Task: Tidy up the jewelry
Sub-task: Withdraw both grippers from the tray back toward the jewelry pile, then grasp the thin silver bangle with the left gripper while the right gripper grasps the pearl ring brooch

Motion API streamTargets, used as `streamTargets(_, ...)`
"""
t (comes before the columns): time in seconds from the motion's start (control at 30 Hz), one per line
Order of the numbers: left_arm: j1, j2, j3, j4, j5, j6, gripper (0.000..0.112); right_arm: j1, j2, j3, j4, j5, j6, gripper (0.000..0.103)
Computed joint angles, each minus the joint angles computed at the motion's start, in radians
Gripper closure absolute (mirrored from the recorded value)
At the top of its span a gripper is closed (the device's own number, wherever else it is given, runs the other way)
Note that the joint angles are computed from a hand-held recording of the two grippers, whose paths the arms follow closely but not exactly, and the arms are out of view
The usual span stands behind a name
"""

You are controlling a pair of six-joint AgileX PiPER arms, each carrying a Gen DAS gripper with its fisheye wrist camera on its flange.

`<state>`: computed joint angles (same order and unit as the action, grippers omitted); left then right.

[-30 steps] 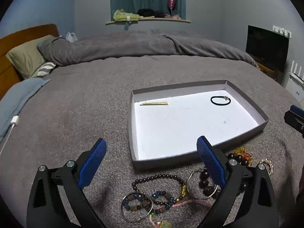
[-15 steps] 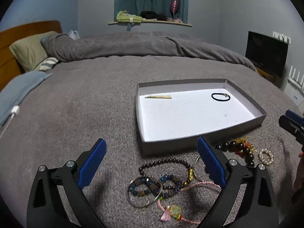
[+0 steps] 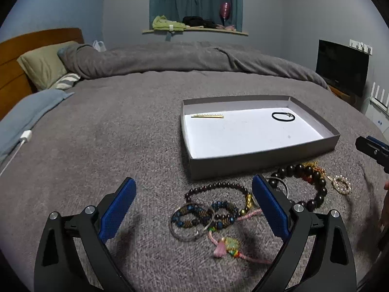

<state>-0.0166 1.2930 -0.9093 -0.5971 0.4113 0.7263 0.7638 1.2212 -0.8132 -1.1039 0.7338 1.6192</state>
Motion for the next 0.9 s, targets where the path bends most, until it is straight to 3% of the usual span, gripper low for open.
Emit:
streamTargets(0.17, 0.035, -0.072, 0.073, -0.128, 0.03, 0.175, 0.017, 0.042, -0.019, 0.033, 0.018, 0.021, -0.029, 0.006)
streamTargets(0.23, 0.044, -0.092, 0.093, -0.149, 0.048, 0.198, 0.017, 0.058, -0.013, 0.042, 0.041, 0.017, -0.052, 0.006)
streamTargets(0.33, 0.077, -0.109, 0.111, -0.222, 0.137, 0.252, 0.017, 0.064, 0.004, 0.05, 0.095, -0.019, -0.102, 0.006)
streamTargets(0.53, 0.071, -0.156, 0.149, -0.245, 0.178, 0.316, 0.017, 0.092, 0.032, 0.043, 0.107, -0.036, -0.116, 0.006)
streamTargets(0.73, 0.066, -0.133, 0.127, -0.164, 0.12, 0.26, 0.017, 0.057, 0.029, 0.039, 0.18, -0.093, -0.174, 0.006)
streamTargets(0.8, 0.105, -0.093, 0.08, -0.182, 0.164, 0.278, 0.017, 0.043, 0.02, 0.045, 0.183, -0.104, -0.172, 0.006)
streamTargets(0.9, 0.153, 0.008, -0.039, -0.159, 0.305, 0.243, 0.02, 0.022, 0.022, 0.045, 0.205, -0.119, -0.183, 0.006)
